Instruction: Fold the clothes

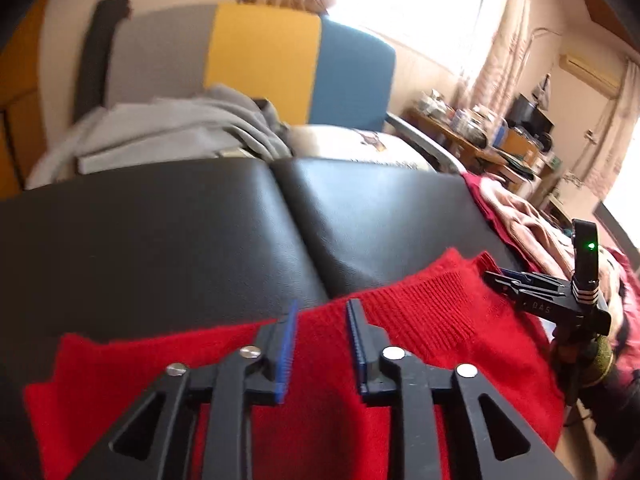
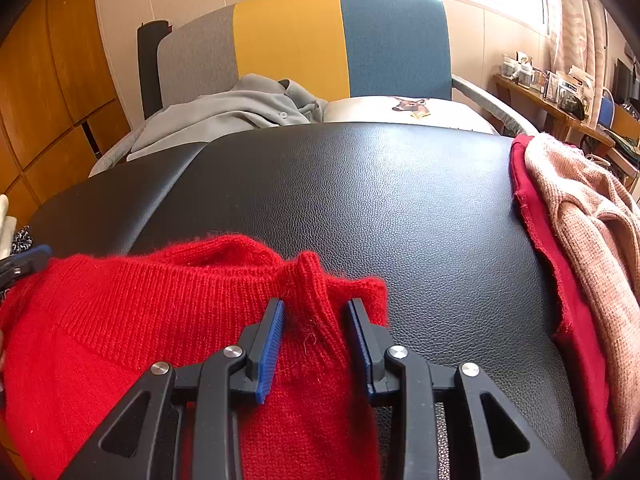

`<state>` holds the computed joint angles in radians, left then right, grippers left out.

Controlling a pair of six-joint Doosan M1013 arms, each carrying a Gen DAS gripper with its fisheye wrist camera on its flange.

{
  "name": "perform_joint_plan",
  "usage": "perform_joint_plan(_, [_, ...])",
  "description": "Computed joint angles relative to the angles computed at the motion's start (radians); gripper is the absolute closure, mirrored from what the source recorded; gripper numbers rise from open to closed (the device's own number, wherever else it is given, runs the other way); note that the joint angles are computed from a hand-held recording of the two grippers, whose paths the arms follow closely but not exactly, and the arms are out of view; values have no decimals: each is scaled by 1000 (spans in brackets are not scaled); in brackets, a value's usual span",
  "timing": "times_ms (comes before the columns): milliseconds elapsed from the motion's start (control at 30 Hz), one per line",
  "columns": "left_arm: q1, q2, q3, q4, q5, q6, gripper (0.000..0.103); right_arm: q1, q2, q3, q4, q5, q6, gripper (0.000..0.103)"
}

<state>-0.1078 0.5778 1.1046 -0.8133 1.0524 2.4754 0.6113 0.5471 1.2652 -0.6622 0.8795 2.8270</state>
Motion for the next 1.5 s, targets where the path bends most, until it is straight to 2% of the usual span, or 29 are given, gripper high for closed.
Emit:
perform_joint_plan(100, [16, -21, 34, 11, -44, -13, 50, -1, -2, -3, 2, 6, -7, 71])
perform_joint_plan(200, [24, -27, 50, 53, -84, -44, 49, 27, 7, -38, -84, 68, 0, 70])
perform_joint_plan(267, [29, -22, 51, 72, -102, -77, 45, 44, 3, -51, -112, 38, -23, 70])
perform_joint_plan(367, [35, -3, 42, 95, -94, -152, 39, 52, 22, -100, -28, -8, -153, 69])
perform_joint_plan(433, [45, 5, 42, 66, -79, -171, 38, 50, 43, -135, 68, -30, -247, 70])
perform_joint_plan(467, [48, 8, 40, 56, -73, -175, 38, 50, 61, -162, 109, -13, -287, 70])
perform_joint_plan(533, [50, 9, 42, 47, -70, -171, 37, 47, 106, -229, 155, 77, -345, 70])
perform_joint_plan(667, [60, 14, 46, 6, -55, -160, 37, 29, 129, -244, 103, 110, -250, 71])
perform_joint_plan(800, [68, 25, 38, -27, -43, -154, 37, 5, 99, -179, 121, 17, -155, 69])
perform_joint_plan(867, [68, 28, 33, -26, -41, -157, 37, 6, 82, -155, 135, -8, -179, 68])
perform_joint_plan(1033, [68, 29, 31, -26, -38, -152, 36, -11, -89, 77, 258, -247, -220, 65])
perform_joint_plan(1133, [65, 32, 20, -12, -24, -152, 31, -15, -230, 282, 395, -399, -264, 50])
perform_joint_plan(1200, [55, 30, 7, 42, -21, -175, 31, -21, -302, 388, 529, -466, -337, 47])
perform_joint_plan(1300, [31, 12, -4, 118, -6, -215, 31, -22, -356, 477, 742, -477, -528, 46])
perform_joint_plan(1400, [14, -17, 15, 33, 47, -142, 29, -15, -376, 526, 865, -528, -652, 46])
perform_joint_plan(1500, [-24, -43, 38, -21, 129, -32, 27, -30, -375, 544, 1032, -588, -836, 46])
